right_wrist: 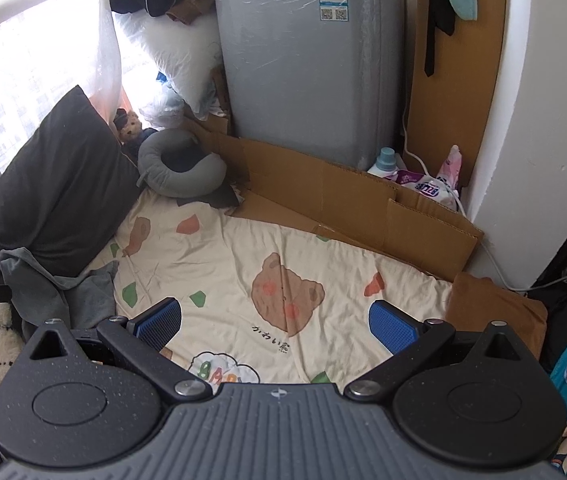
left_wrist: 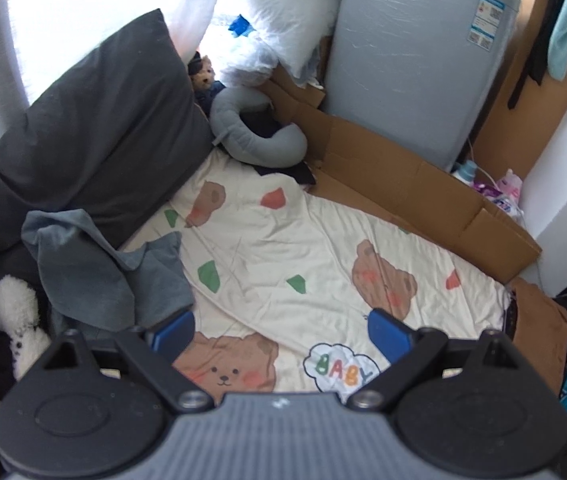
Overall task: Fold clothes
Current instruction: 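Move the left tool toward the grey-blue towel by the pillow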
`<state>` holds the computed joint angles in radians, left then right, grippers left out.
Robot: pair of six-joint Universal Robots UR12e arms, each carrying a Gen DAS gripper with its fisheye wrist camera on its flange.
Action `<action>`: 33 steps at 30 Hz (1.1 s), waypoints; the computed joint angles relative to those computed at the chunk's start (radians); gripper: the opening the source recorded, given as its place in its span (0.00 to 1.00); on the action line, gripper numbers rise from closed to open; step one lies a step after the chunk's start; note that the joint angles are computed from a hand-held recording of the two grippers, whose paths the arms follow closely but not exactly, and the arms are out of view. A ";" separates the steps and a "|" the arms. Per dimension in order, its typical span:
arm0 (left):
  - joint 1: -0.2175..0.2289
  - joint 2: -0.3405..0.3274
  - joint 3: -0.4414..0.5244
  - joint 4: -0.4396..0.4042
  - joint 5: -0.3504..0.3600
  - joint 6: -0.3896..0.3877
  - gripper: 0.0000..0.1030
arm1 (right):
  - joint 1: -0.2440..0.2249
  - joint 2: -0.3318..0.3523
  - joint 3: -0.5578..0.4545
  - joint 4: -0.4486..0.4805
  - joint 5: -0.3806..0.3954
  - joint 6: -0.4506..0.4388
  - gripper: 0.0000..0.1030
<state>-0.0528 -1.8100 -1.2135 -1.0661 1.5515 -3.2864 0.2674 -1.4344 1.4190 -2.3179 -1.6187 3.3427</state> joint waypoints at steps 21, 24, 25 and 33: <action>0.071 0.001 -0.044 0.037 0.068 -0.079 0.92 | 0.010 0.109 -0.087 -0.012 0.030 -0.065 1.00; 0.081 0.001 -0.053 0.046 0.074 -0.088 0.92 | 0.008 0.122 -0.097 -0.016 0.042 -0.069 1.00; 0.085 0.001 -0.056 0.047 0.075 -0.092 0.92 | 0.008 0.127 -0.100 -0.018 0.046 -0.070 1.00; 0.106 0.002 -0.086 0.069 0.095 -0.127 0.92 | 0.008 0.169 -0.131 -0.030 0.076 -0.099 1.00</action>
